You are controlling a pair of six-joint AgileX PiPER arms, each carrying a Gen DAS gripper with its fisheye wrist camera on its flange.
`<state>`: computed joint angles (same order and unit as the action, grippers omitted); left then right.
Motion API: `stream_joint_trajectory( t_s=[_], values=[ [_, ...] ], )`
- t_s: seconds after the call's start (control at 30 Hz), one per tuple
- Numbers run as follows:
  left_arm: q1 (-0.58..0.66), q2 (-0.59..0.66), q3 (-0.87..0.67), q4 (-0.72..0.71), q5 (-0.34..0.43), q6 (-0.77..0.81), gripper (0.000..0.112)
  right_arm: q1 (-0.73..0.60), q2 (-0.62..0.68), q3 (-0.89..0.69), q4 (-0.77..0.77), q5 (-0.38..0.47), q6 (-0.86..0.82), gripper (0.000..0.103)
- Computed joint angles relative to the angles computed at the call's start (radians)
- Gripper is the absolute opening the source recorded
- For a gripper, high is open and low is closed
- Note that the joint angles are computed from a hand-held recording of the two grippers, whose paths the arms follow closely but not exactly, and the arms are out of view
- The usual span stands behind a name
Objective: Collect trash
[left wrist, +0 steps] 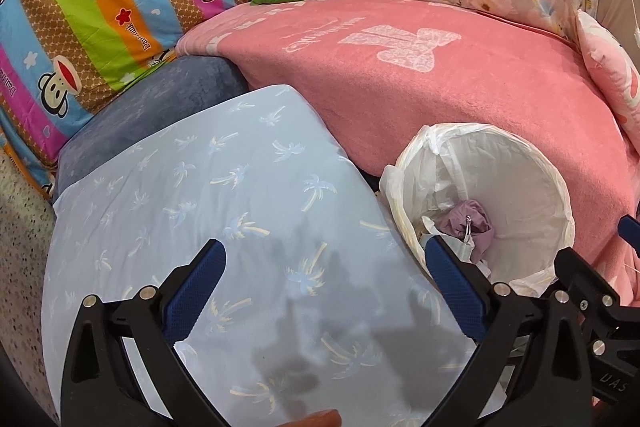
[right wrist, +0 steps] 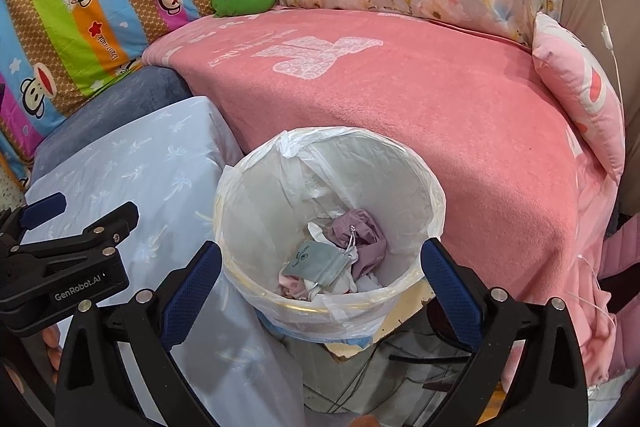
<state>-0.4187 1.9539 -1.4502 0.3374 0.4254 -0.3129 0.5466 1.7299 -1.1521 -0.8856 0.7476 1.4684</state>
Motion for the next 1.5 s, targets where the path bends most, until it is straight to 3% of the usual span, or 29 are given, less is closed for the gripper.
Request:
stream_joint_trajectory(
  t_s=[0.67,1.5],
  values=[
    [-0.028,0.004,0.016,0.035,0.04,-0.05,0.096,0.01,-0.013,0.039,-0.036,0.025,0.059,0.097],
    [-0.052,-0.036,0.091,0.112,-0.006,-0.123,0.096,0.019,-0.031,0.074,-0.039,0.036,0.086,0.097]
  ],
)
